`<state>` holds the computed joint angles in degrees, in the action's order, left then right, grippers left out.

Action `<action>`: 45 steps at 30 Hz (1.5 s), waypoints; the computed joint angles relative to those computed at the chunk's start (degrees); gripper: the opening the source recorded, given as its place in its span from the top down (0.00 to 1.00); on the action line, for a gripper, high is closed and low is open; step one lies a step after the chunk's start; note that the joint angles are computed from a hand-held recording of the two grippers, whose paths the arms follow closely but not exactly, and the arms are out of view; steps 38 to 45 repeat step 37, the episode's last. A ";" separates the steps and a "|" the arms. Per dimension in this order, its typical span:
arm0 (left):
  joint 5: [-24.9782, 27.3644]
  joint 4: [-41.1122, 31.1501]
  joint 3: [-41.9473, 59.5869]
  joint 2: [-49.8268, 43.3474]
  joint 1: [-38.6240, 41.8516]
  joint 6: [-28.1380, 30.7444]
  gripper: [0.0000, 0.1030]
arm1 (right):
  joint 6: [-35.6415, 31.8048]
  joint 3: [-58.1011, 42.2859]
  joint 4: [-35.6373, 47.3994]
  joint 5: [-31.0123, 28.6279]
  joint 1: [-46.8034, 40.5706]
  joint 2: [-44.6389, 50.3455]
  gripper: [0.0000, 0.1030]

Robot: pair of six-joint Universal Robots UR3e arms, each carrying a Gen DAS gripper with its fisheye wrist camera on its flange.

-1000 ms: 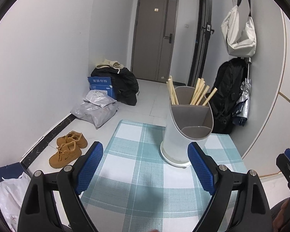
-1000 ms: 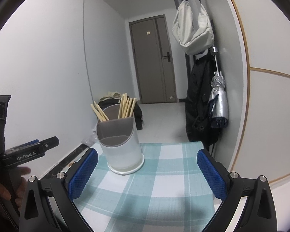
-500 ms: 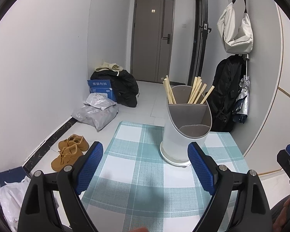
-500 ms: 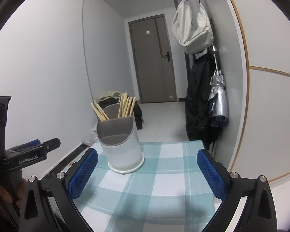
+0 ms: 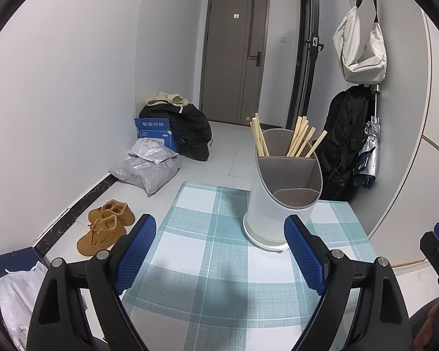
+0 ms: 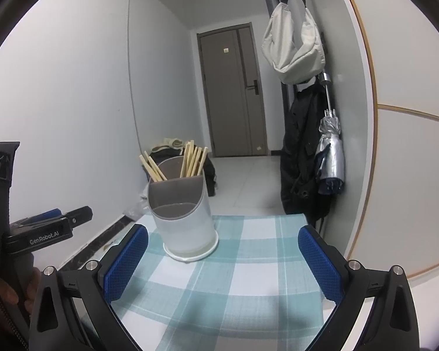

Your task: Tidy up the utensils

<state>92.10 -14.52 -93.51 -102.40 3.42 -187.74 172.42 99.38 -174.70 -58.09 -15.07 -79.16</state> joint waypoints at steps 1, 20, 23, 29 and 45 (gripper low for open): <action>-0.09 -0.22 0.10 -0.02 0.03 -0.03 0.16 | 0.05 -0.13 0.10 -0.09 0.05 0.06 0.00; 1.48 -1.42 0.69 -0.45 -0.67 1.19 0.16 | 0.25 0.35 0.86 -2.62 0.85 -0.50 0.00; 1.44 -1.12 0.37 -0.30 -0.52 1.03 0.16 | 0.11 0.18 0.91 -3.14 1.12 -0.37 0.00; 2.07 -0.31 -0.13 -0.12 -0.68 1.02 0.16 | -0.57 0.63 -0.31 -4.05 1.62 -0.31 0.00; 2.83 -0.80 0.03 0.02 -0.86 0.59 0.16 | -0.96 0.56 0.04 -4.54 1.97 -0.17 0.00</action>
